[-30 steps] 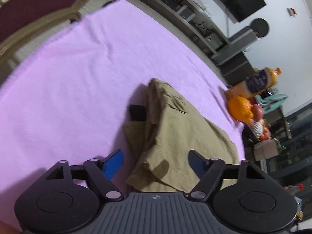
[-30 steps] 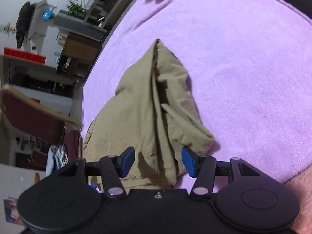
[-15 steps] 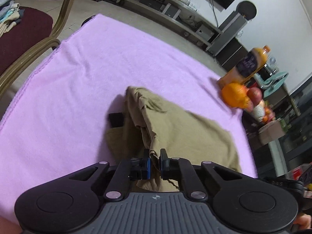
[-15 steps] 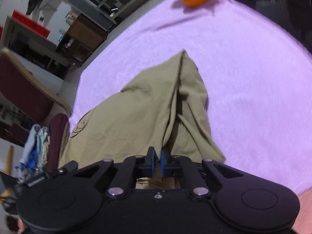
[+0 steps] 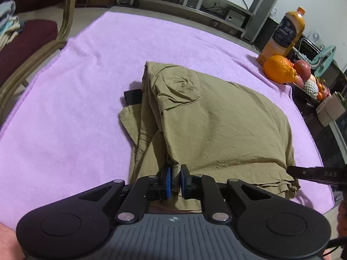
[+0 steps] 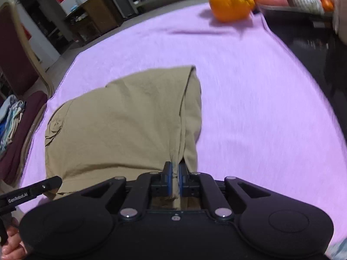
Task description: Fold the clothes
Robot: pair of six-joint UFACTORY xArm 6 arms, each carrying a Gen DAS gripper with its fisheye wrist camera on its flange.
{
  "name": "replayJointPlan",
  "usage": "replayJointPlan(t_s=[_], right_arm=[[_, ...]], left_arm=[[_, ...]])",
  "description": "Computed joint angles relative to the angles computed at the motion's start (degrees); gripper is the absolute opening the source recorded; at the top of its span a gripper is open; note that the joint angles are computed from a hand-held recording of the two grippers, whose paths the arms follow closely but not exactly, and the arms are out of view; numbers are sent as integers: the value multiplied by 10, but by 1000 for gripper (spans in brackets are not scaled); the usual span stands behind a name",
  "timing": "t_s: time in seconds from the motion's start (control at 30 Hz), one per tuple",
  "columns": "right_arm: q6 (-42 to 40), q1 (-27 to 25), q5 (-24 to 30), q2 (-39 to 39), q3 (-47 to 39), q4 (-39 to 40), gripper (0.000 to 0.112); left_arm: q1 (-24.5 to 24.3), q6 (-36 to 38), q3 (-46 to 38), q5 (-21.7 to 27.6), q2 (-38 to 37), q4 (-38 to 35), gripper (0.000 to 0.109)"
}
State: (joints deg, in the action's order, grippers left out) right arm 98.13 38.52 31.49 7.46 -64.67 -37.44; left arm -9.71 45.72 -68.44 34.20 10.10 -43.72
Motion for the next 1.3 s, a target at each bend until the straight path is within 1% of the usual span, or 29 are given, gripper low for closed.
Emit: replayJointPlan(t_s=[0.07,0.1,0.17,0.2,0.27,0.33,0.4,0.47,0.5,0.53,0.6,0.67,0.7,0.8,0.83,0.9,0.97,1.0,1.03,1.1,1.17,1.27,1.3], right_arm=[[-13,10,11,-15,5,18,8],[-21,13,20,-24,6,32,12],[-32,21,38,-43,8,57,16],[-21,26,56,-54,7,45,21],[2,37,90,-72,2,11,22],[25,37,86,-83,1,-18,23],[60,33,63,-86,1,-45,23],[102,22,30,-84,3,-69,25],[127,15,11,-83,4,-79,28],[145,5,-9,-83,6,-87,31],[166,-13,-32,-84,4,-85,34],[186,-30,-50,-91,3,-89,35],[198,-40,-59,-94,1,-95,35],[234,-71,-84,-92,-16,-132,35],[246,-80,-88,-87,-25,-146,35],[243,-97,-89,-71,-45,-150,36],[242,-111,-91,-50,-59,-160,39],[236,-116,-89,-37,-64,-156,41],[228,-121,-86,-24,-68,-150,42],[199,-134,-94,4,-70,-115,42],[200,-149,-122,24,-54,-84,41],[241,-172,-163,46,-37,-69,38],[229,-177,-171,54,-35,-45,35]], left_arm=[[6,4,-1,8,-3,1,13],[9,5,-3,14,-4,1,12],[15,8,-4,31,-11,8,12],[19,16,-1,36,-17,7,13],[29,42,8,45,-35,-4,14],[38,66,15,51,-53,-25,29],[46,88,14,58,-65,-52,37],[49,89,-10,64,-59,-66,41],[49,75,-32,66,-47,-64,46],[51,52,-61,71,-30,-61,49],[55,1,-123,84,7,-54,55],[62,-61,-200,114,53,-48,57],[65,-92,-240,129,77,-43,61],[65,-168,-351,168,146,-34,61],[63,-183,-380,173,165,-31,61],[54,-197,-420,169,196,-13,64],[47,-213,-450,174,227,19,64],[44,-223,-465,180,244,36,64],[41,-234,-482,188,263,53,63],[40,-261,-525,217,307,75,60],[43,-287,-564,244,345,68,56],[51,-325,-643,292,406,35,54],[52,-338,-677,308,430,28,53]])
